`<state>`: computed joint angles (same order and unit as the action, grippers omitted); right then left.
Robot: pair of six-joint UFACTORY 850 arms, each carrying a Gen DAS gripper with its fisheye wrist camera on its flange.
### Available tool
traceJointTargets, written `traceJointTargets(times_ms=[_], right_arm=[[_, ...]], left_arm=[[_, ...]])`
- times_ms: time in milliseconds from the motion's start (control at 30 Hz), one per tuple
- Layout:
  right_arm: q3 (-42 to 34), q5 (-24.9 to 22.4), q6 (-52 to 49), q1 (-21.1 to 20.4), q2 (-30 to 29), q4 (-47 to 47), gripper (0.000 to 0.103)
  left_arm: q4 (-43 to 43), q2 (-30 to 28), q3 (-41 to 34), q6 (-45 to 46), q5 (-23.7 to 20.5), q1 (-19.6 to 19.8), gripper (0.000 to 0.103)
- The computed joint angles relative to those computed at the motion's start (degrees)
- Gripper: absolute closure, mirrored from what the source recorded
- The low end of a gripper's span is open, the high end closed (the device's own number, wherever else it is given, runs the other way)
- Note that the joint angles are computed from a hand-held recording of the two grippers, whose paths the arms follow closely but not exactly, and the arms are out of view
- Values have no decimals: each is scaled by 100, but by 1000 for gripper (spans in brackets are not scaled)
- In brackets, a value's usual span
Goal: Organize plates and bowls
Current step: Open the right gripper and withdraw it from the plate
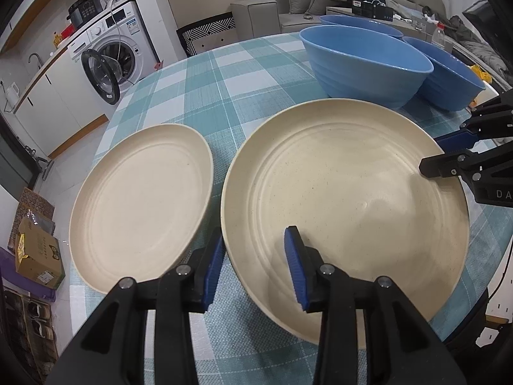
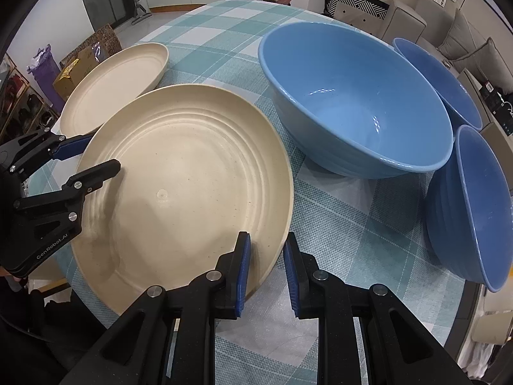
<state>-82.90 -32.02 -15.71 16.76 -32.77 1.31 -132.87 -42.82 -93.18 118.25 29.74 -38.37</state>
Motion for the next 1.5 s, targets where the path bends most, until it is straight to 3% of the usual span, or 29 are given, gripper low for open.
traceJointTargets(times_ms=[67,267,433,533,600,733,867,967,1067,1133,1500], right_arm=[[-5,3,-52,-2,-7,65,79],[-15,-1,-318,-43,-11,317,75],[3,13,-710,-60,25,702,54],[-6,3,-824,-60,42,823,48],[-7,-1,-916,-60,59,951,36],[44,80,-1000,-46,144,1031,19],[13,83,-1192,-20,177,1208,16],[58,153,-1399,-3,242,1367,3],[54,180,-1592,27,265,1546,2],[44,180,-1743,35,276,1700,1],[109,296,-2362,14,504,2478,1]], left_arm=[[22,3,3,-8,32,-11,54],[-162,58,77,73,-115,26,53],[-491,103,135,267,-287,71,46],[-602,145,183,341,-359,82,46],[-557,207,257,245,-438,90,46],[-350,363,433,-125,-602,123,45],[-156,555,643,-574,-745,188,45],[285,714,835,-1116,-854,224,44],[603,822,960,-1498,-830,245,33],[1104,888,1055,-2019,-763,231,7],[2038,1163,1323,-3004,-608,262,0]])
